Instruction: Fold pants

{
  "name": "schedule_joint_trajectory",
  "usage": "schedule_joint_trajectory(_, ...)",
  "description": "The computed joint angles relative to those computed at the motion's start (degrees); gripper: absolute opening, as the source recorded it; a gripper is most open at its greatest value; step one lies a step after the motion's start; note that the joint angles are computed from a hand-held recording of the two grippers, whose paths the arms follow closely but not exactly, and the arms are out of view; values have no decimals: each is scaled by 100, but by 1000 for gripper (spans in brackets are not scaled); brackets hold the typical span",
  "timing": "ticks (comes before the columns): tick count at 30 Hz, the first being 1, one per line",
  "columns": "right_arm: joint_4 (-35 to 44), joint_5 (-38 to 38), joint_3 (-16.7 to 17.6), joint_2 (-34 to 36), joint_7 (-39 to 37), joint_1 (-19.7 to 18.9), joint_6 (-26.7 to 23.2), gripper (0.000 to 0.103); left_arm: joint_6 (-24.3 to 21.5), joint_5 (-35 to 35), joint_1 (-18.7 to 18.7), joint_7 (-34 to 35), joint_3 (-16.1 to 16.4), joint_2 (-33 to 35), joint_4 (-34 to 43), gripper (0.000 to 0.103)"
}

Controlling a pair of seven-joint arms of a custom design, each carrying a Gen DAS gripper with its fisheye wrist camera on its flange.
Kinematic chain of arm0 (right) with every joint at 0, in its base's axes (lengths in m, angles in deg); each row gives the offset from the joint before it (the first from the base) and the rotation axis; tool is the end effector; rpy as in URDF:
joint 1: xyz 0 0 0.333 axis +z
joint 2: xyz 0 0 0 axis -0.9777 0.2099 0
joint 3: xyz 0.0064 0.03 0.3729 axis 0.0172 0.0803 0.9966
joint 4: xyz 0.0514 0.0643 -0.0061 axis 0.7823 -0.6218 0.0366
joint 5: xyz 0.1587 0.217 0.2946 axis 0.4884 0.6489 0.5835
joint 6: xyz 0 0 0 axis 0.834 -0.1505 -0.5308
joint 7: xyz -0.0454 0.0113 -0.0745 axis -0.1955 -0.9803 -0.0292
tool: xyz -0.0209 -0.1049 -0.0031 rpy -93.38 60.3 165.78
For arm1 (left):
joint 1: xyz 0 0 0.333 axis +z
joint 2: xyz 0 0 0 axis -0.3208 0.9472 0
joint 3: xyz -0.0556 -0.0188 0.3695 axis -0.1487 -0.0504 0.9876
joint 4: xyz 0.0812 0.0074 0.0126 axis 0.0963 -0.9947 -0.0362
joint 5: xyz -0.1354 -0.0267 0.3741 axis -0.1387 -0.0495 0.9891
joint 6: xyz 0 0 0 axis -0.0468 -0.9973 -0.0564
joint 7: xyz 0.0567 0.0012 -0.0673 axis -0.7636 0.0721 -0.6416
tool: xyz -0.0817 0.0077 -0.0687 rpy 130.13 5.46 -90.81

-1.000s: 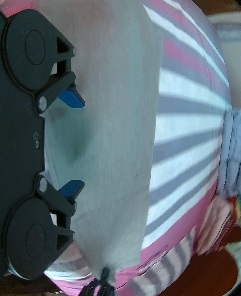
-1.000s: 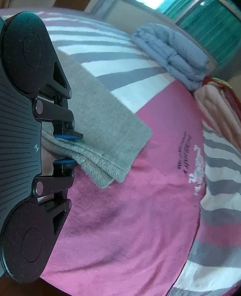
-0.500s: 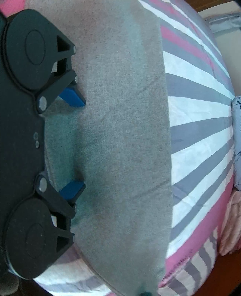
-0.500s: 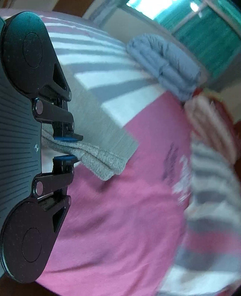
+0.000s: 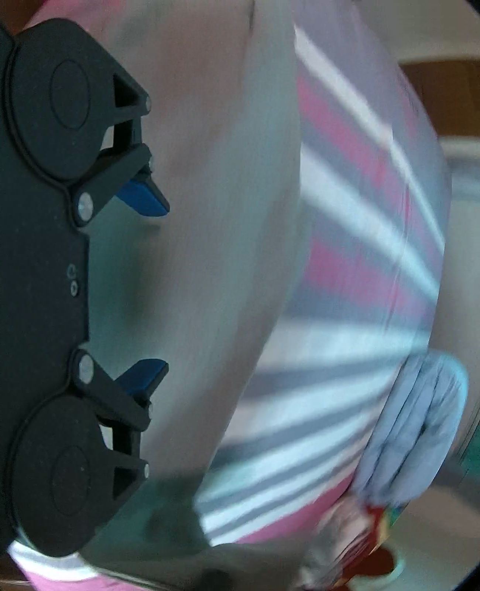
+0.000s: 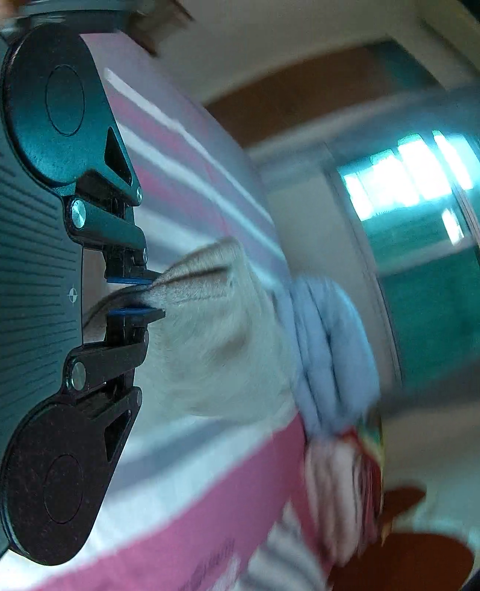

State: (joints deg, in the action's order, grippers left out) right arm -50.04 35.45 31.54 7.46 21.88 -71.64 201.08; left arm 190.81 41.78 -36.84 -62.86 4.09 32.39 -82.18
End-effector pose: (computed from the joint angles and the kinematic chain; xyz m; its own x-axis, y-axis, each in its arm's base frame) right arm 0.6727 0.0841 0.5679 0.3781 -0.8536 -0.3584 -0.5323 0.1163 -0.8385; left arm 0.6802 -0.3132 0.5644 0.3413 -0.9292 0.1421 -0.7271 -0.3568 -0.5866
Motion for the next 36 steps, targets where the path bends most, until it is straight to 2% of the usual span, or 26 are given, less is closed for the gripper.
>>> schedule_joint_trajectory(5, -177, -113, 279, 146, 19, 406, -119, 12, 113, -119, 296, -381, 40, -654, -1005, 77)
schedule_joint_trajectory(9, -324, -908, 310, 440, 858, 798, -7, 12, 265, -365, 483, -460, -59, -868, -1392, 77)
schedule_joint_trajectory(12, -393, -1548, 244, 582, 1395, 888, -43, 13, 521, -665, 615, -255, -158, -881, -1440, 79)
schedule_joint_trajectory(13, -355, -1782, 213, 638, 1612, 900, -118, 16, 627, -810, 647, -170, -205, -860, -1451, 81)
schedule_joint_trajectory(15, -234, -1911, 239, 662, 1814, 743, -535, 30, 798, -1134, 720, 38, -284, -803, -1417, 82)
schedule_joint_trajectory(17, -141, -1884, 252, 581, 1942, 526, -1103, 82, 857, -1323, 726, 116, -316, -757, -1387, 84)
schedule_joint_trajectory(18, -148, -1760, 270, 517, 1829, 451, -1166, 88, 909, -1388, 727, 141, -321, -710, -1367, 84)
schedule_joint_trajectory(20, -258, -1305, 329, 338, 1227, 294, -1217, 88, 942, -1469, 709, 160, -326, -670, -1353, 85)
schedule_joint_trajectory(22, -337, -1075, 250, 268, 991, 313, -829, 88, 739, -1367, 621, 139, -288, -627, -1269, 85)
schedule_joint_trajectory(24, -325, -1463, 78, 401, 1140, 515, 61, 87, 345, -951, 406, -227, -135, -583, -1100, 85)
schedule_joint_trajectory(25, -313, -1810, -28, 495, 1353, 602, 422, 83, 89, -685, 283, -482, -53, -570, -1010, 85)
schedule_joint_trajectory(26, -287, -2064, -103, 562, 1614, 599, 504, 82, -123, -414, 173, -732, 8, -581, -979, 85)
schedule_joint_trajectory(28, -206, -2203, -120, 672, 2082, 425, 324, 82, -98, -542, 271, -602, -100, -492, -897, 88)
schedule_joint_trajectory(30, -200, -2370, -115, 772, 2286, 325, 297, 82, 246, -913, 425, -383, -240, -439, -931, 88)
schedule_joint_trajectory(33, -302, -2492, -23, 760, 2325, 189, 282, 82, 420, -1047, 441, -353, -262, -330, -846, 95)
schedule_joint_trajectory(36, -286, -2345, 88, 811, 2232, 38, 225, 82, 659, -1383, 540, -397, -305, -322, -910, 95)
